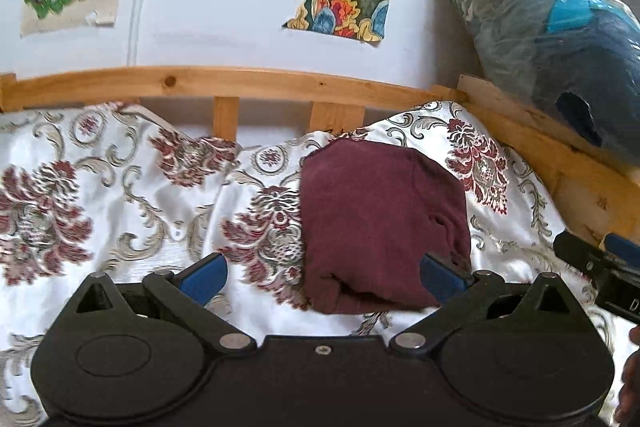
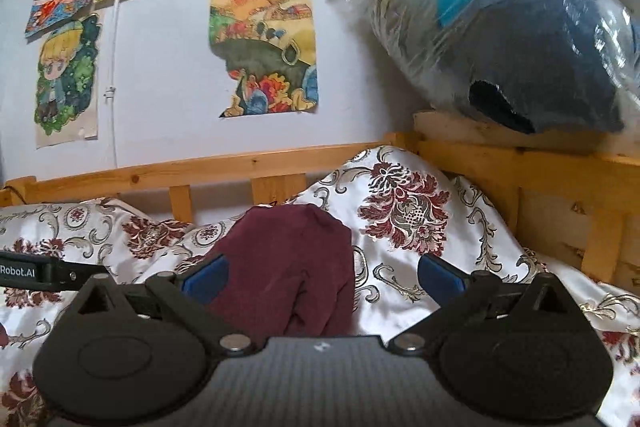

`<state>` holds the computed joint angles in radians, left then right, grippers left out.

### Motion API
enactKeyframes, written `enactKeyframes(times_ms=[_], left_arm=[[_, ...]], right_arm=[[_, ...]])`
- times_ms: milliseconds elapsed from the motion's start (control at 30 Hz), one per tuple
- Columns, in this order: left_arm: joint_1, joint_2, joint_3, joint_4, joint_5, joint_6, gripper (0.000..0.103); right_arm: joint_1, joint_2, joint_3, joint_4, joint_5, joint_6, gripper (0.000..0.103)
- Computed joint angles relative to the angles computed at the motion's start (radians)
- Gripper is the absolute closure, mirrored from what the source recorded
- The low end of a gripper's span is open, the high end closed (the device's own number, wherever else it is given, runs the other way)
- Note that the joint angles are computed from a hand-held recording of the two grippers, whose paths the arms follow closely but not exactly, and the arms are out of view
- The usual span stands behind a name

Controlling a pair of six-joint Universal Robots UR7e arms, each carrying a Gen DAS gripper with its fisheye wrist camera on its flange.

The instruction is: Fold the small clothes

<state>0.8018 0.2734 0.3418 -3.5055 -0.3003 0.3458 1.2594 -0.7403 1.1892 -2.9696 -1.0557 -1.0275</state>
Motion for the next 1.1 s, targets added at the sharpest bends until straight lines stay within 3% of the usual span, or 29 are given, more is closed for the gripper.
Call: enactKeyframes(times_ms=[133, 300, 600, 833, 1100], left_arm=[[-0.024, -0.039, 0.114, -0.142, 0.029, 0.090, 0.001], [-0.039, -0.093, 0.249, -0.206, 0.071, 0.068, 0.001], [-0.037, -0.106, 0.313, -0.188, 0.097, 0.043, 0.001], [-0.028, -0.115, 0.343, -0.109, 0.100, -0.046, 0.001], [-0.026, -0.121, 0.359, -0.069, 0.104, -0.088, 0.001]], right_arm=[[-0.010, -0.048, 0.074, -0.028, 0.013, -0.013, 0.000], [-0.025, -0.105, 0.156, -0.032, 0.009, -0.023, 0.000], [-0.031, -0.143, 0.209, 0.005, -0.039, -0.066, 0.000], [-0.022, -0.125, 0.185, 0.017, -0.108, -0.039, 0.000], [-0.022, -0.123, 0.176, 0.028, -0.117, -0.032, 0.000]])
